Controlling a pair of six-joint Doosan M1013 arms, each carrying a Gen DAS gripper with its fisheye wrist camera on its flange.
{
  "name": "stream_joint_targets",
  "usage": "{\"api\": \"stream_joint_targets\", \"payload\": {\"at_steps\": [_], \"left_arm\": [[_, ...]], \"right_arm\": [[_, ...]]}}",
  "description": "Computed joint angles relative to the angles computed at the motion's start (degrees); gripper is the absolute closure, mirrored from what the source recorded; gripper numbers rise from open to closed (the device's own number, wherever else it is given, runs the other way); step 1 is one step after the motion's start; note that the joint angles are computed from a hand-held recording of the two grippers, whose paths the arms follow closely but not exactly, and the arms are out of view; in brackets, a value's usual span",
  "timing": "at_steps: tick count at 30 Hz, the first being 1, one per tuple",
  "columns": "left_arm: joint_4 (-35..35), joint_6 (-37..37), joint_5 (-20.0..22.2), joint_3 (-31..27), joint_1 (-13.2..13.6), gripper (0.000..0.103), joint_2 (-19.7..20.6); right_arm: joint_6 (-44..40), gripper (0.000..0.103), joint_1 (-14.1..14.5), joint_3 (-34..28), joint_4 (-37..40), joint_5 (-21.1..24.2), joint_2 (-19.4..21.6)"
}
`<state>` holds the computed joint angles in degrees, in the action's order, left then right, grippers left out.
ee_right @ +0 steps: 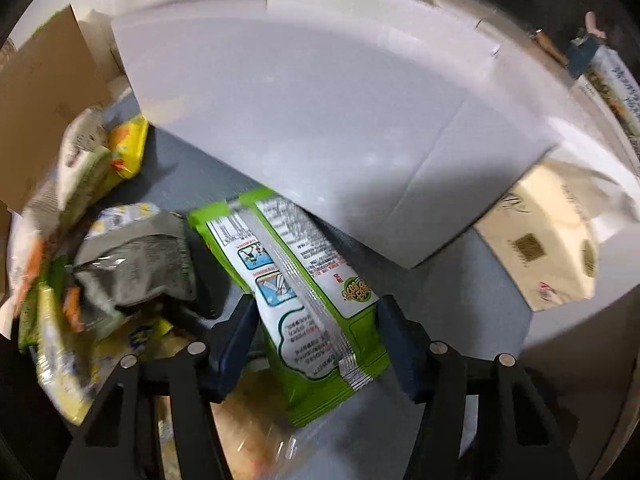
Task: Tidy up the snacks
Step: 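Grasp the green snack bag with the right tool while the left tool grasps the white-and-orange bag, then carry both bags over the white box and release them inside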
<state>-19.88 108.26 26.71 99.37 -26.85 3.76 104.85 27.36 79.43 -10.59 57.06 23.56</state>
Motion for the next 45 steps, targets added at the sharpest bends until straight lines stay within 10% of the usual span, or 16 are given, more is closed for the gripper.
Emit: {"api": "stream_joint_targets", "payload": {"at_steps": [10,16,24,27,34,45], "left_arm": [[-3.84,10.42,-0.35,-3.12,1.8,0.0,3.77],[-8.85,36.91,13.36,-13.44,4.58,0.0,12.45],[-1.12,41.03,28.45,-24.2,5.51,0.001,21.47],[-0.46,40.23,33.13,-26.68,5.64,0.028,23.86],[-6.9,39.61,32.69,-24.96,7.18,0.065,22.7],[-32.13,40.85,15.0,-7.44,9.11,0.068,8.61]], "right_arm": [[11.46,0.04,2.84,8.49,-3.87,-9.12,-9.16],[17.96,0.04,4.91,13.86,-4.4,-15.05,-14.11],[19.55,0.04,5.9,17.67,-1.41,-17.84,-18.0],[19.04,0.04,6.03,19.39,0.01,-17.83,-20.06],[19.64,0.04,6.51,19.99,1.57,-20.27,-19.76],[36.91,0.04,8.0,20.63,-11.68,-27.68,-20.29]]}}
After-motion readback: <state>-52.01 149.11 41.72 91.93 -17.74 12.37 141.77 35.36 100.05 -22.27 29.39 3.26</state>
